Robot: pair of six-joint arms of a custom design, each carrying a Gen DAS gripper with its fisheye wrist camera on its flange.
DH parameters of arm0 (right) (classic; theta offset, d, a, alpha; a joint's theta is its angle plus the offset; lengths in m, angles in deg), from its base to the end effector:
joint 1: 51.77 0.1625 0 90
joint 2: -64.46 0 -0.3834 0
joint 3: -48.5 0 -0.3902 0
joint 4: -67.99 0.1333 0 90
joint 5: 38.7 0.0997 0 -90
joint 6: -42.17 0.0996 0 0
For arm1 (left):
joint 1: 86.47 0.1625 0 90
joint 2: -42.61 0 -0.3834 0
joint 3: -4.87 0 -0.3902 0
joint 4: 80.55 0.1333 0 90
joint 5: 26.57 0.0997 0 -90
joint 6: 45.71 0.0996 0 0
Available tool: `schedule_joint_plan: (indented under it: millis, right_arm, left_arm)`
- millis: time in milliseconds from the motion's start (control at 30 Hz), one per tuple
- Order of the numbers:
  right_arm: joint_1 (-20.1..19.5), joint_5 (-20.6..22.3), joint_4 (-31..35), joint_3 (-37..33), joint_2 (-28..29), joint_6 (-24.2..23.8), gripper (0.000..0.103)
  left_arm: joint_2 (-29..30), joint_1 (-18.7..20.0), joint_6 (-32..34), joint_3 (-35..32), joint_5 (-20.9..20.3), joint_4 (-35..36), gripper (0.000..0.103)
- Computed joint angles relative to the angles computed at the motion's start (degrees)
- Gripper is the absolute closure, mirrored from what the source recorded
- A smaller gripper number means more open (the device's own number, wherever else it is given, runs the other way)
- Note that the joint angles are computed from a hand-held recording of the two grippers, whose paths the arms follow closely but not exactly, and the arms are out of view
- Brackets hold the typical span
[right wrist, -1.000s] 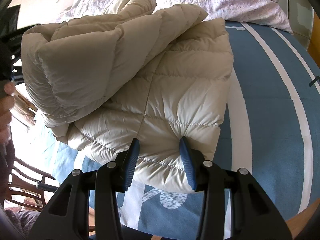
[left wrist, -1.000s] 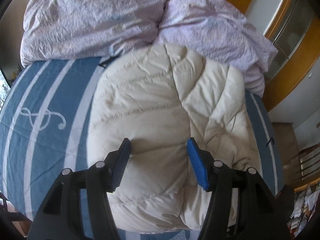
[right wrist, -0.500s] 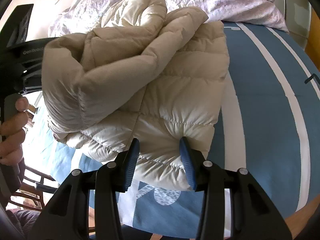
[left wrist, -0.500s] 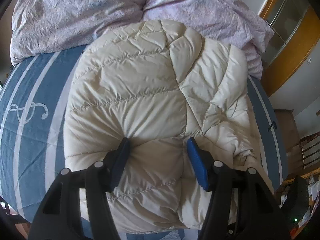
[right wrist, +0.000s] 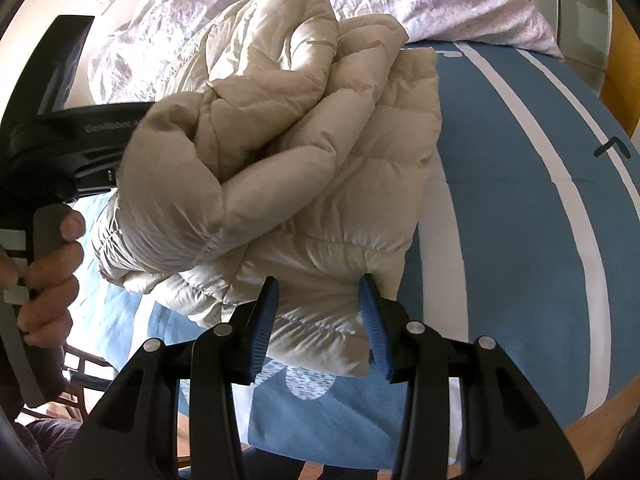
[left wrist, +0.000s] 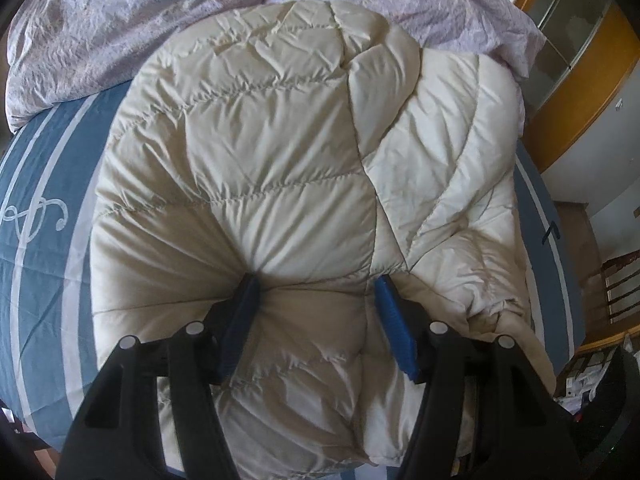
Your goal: Fold large clothes
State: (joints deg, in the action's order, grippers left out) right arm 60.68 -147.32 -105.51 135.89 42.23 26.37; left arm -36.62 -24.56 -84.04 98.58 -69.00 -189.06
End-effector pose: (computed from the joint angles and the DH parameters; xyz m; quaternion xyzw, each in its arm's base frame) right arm 0.3394 -0.5557 -0.1048 0.2948 -0.9289 0.1663 0.1503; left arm -0.0782 -0.5858 0.3816 -0.0957 0.9096 -0.2477 0.3196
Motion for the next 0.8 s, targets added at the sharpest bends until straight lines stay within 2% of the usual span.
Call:
schedule_joint_plan:
  millis: [567,800]
  right_arm:
    - [0.5,-2.3,-0.5,1.1,-1.2,3.9,0.059]
    - [0.4,-3.0,-1.1,1.3,-1.5,4.3,0.059]
  left_arm:
    - [3.2,0.3,0.4,0.0,1.2,-0.6,0.042]
    - [1.0,-2.0,2.2,1.0,2.3,-1.0,0.042]
